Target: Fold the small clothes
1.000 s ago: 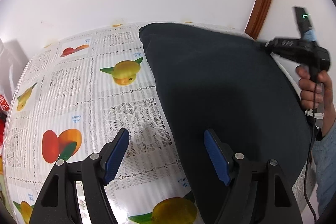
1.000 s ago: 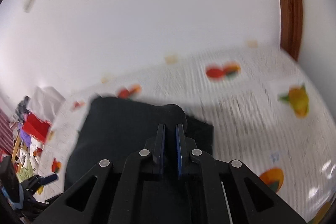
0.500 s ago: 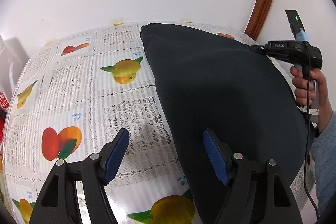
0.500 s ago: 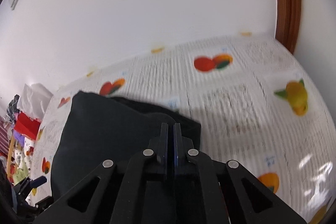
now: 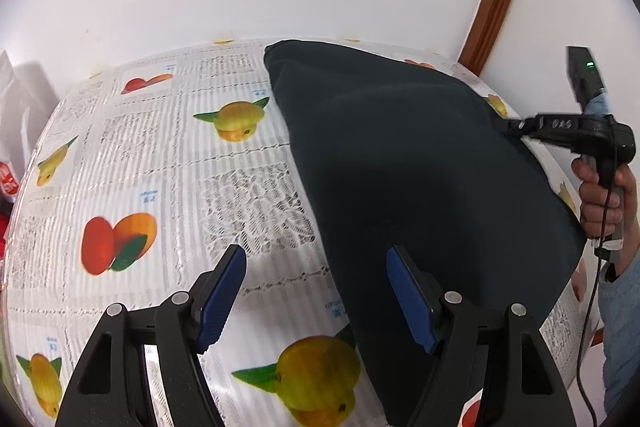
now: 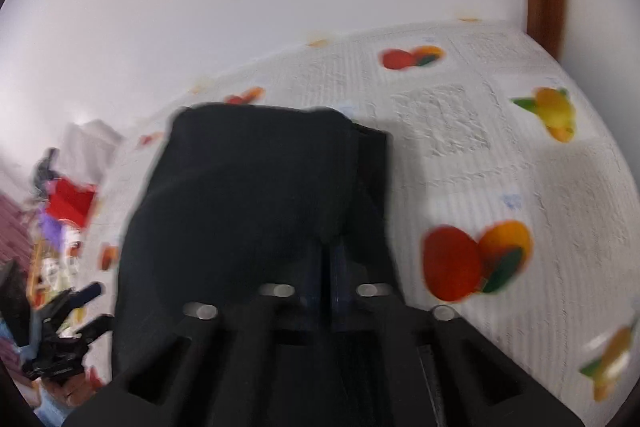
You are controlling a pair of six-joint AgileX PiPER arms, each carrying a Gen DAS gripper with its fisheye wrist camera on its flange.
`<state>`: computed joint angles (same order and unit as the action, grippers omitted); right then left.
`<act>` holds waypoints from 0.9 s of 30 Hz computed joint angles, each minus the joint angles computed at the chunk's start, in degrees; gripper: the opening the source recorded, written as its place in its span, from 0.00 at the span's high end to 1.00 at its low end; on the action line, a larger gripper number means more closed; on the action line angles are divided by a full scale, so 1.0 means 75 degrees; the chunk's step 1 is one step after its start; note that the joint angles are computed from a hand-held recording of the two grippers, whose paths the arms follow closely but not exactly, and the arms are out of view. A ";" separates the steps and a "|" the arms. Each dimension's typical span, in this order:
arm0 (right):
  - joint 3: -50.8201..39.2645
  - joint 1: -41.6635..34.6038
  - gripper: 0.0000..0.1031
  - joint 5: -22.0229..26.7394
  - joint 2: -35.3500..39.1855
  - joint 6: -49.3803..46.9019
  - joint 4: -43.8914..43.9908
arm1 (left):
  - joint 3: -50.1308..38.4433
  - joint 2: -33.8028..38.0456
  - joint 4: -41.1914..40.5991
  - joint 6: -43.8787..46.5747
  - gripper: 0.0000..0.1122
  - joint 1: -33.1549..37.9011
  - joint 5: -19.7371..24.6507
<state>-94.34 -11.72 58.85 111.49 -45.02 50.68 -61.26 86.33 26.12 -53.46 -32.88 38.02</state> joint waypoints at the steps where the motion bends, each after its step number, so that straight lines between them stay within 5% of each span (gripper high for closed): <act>1: 0.0373 -0.0166 0.97 -0.0372 -0.0238 -0.0419 0.0459 | 0.0013 -0.0040 -0.0051 -0.0016 0.37 -0.0010 0.0048; 8: 0.1160 -0.0491 0.89 -0.0451 -0.0760 -0.0236 0.0571 | 0.0294 -0.0433 0.0250 -0.0451 0.37 -0.0481 0.0419; 11: 0.1701 -0.0846 0.52 -0.0037 -0.1069 -0.0653 0.0875 | 0.0502 -0.0652 0.0397 -0.0747 0.37 -0.0740 0.0459; 12: 0.1938 -0.0908 0.50 -0.0087 -0.1194 -0.0793 0.0892 | 0.0603 -0.0733 0.0406 -0.0831 0.37 -0.0816 0.0422; 17: 0.2731 -0.1324 0.53 0.0317 -0.1249 -0.1260 0.1121 | 0.0884 -0.0799 0.0548 -0.1277 0.37 -0.1224 0.0352; 19: 0.2848 -0.1300 0.90 0.0479 -0.1175 -0.1519 0.1248 | 0.0919 -0.0766 0.0723 -0.1573 0.37 -0.1386 0.0402; 20: 0.3051 -0.1423 0.95 0.0493 -0.1289 -0.1967 0.1576 | 0.0933 -0.0775 0.0769 -0.1670 0.37 -0.1440 0.0443; 25: 0.3639 -0.2058 0.97 0.0613 -0.1627 -0.2451 0.2516 | 0.1102 -0.1035 0.0955 -0.2034 0.37 -0.1705 0.0741; 27: 0.3934 -0.2099 0.97 0.0098 -0.2034 -0.2441 0.2397 | 0.1236 -0.1178 0.0997 -0.2137 0.37 -0.1805 0.0790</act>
